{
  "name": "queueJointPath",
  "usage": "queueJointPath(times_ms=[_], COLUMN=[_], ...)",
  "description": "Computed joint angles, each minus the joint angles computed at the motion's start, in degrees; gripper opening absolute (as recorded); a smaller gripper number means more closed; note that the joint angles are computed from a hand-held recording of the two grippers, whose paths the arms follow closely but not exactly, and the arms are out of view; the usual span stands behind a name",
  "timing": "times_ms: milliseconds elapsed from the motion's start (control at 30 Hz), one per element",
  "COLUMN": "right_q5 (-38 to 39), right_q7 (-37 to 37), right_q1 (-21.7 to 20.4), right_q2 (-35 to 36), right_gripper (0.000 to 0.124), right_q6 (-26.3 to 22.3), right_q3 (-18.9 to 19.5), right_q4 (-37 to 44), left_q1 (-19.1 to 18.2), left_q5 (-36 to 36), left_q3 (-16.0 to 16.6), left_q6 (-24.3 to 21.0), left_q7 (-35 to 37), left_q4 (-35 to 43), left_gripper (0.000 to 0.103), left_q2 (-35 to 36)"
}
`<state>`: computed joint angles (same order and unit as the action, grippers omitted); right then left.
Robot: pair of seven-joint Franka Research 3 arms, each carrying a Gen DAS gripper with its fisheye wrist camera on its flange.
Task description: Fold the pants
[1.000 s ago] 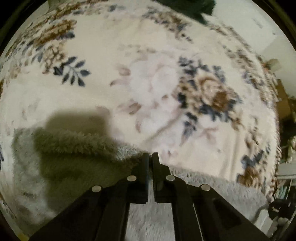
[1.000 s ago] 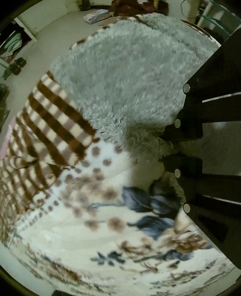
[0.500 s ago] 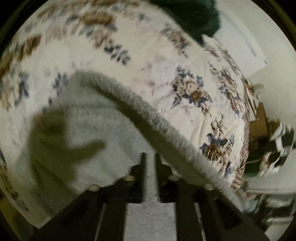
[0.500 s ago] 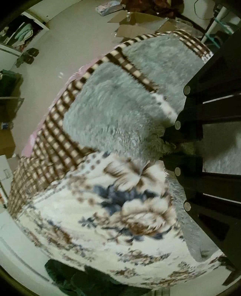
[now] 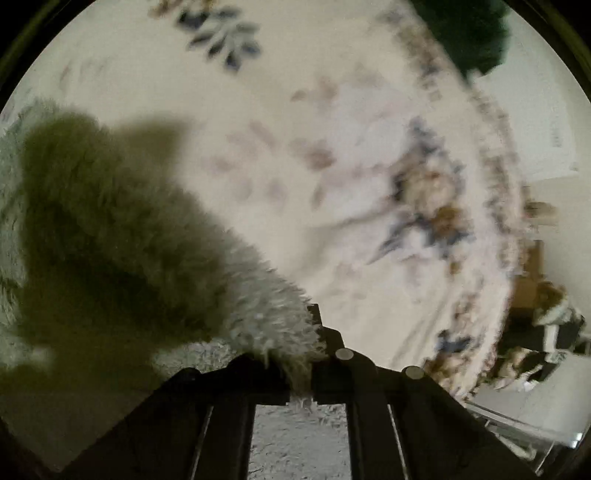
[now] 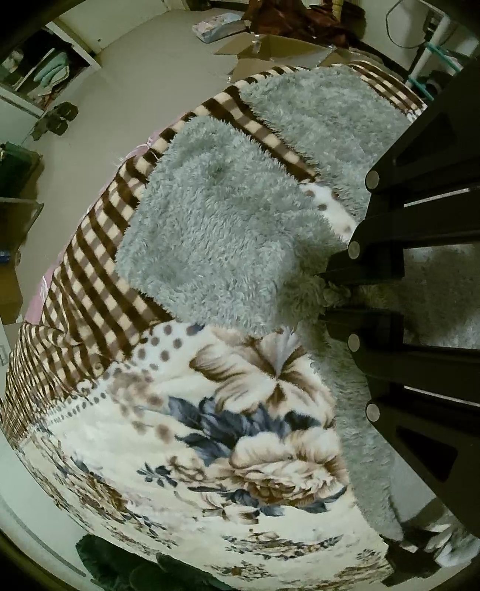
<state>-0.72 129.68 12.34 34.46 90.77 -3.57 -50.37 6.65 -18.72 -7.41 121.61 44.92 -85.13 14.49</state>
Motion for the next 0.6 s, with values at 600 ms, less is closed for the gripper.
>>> queueJointPath(times_ms=[600], right_q5=[2.8], right_q7=[-2.3], right_q1=[-3.5], right_q2=[-39.2], right_gripper=[0.009], right_q6=[15.1], right_q3=[2.8], right_q4=[-51.1], left_q1=[-7.7], left_q5=[3.1], left_q3=[4.8], left_q6=[2.7], left_q7=[-3.7], left_q4=[-49.6], left_gripper=[0.004], left_q2=[-53.3])
